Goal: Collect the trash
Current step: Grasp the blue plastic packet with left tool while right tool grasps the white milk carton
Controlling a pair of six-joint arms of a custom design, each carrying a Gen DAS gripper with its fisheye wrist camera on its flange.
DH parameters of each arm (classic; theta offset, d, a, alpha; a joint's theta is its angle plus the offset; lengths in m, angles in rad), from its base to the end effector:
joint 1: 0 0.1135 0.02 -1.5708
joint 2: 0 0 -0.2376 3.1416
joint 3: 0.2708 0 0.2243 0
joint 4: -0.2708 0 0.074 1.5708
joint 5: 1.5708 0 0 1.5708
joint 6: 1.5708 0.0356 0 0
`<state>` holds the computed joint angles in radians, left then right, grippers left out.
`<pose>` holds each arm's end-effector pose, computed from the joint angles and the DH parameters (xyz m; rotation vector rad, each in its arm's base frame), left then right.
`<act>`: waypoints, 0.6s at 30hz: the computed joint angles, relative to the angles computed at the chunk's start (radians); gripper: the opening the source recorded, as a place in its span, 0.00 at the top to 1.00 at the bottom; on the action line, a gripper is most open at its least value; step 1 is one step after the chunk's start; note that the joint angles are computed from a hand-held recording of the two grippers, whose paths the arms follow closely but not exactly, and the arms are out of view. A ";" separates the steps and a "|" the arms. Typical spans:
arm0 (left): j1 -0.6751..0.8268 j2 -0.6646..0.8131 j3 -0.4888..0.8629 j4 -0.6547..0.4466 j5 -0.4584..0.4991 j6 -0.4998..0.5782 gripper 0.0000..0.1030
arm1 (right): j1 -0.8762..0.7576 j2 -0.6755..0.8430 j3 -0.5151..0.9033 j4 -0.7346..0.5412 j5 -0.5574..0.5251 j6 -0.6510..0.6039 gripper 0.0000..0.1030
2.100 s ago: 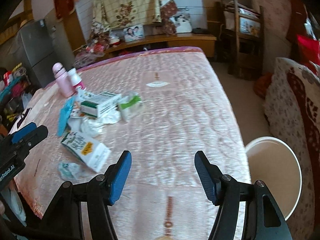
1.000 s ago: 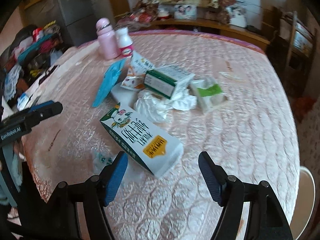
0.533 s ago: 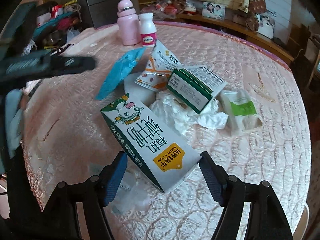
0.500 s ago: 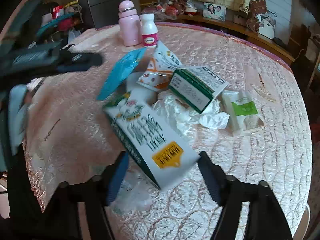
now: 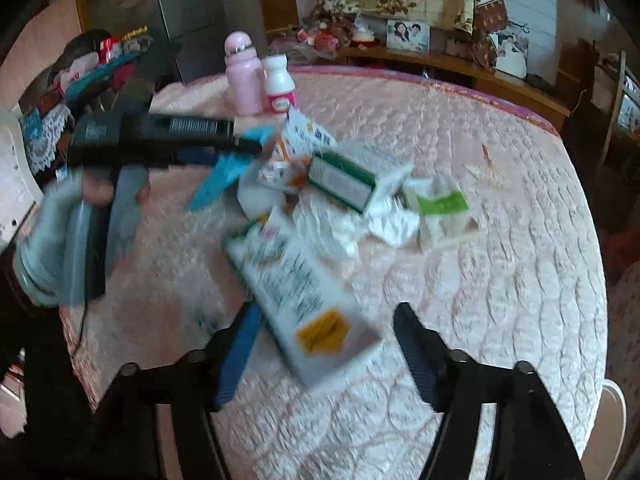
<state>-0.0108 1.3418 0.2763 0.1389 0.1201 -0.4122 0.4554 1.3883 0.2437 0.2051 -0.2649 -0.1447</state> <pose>0.1888 -0.0063 0.0974 -0.4523 2.4767 -0.3243 0.1619 0.0897 0.0877 -0.8498 2.3756 0.4591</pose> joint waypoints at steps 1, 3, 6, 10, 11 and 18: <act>0.012 -0.023 -0.008 -0.018 0.020 0.010 0.54 | 0.017 0.040 0.028 0.015 0.003 0.010 0.32; 0.034 -0.079 -0.026 -0.062 0.041 0.030 0.60 | 0.064 0.110 0.065 0.036 0.039 0.015 0.31; 0.089 -0.189 -0.063 -0.145 0.079 0.065 0.63 | 0.123 0.182 0.093 0.052 0.065 0.032 0.32; 0.106 -0.454 -0.109 -0.347 0.074 0.089 0.67 | 0.159 0.175 0.062 0.099 0.119 0.062 0.40; 0.093 -0.510 -0.113 -0.393 0.069 0.085 0.67 | 0.141 0.145 0.047 0.087 0.092 0.077 0.45; -0.323 -0.898 -0.094 -0.714 -0.185 -0.146 0.67 | 0.012 -0.172 -0.086 -0.037 0.033 0.097 0.49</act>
<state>-0.3334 0.4437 0.1827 -0.5751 -0.0648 -0.5581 0.4674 1.2158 0.1578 0.1681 -0.2321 -0.0476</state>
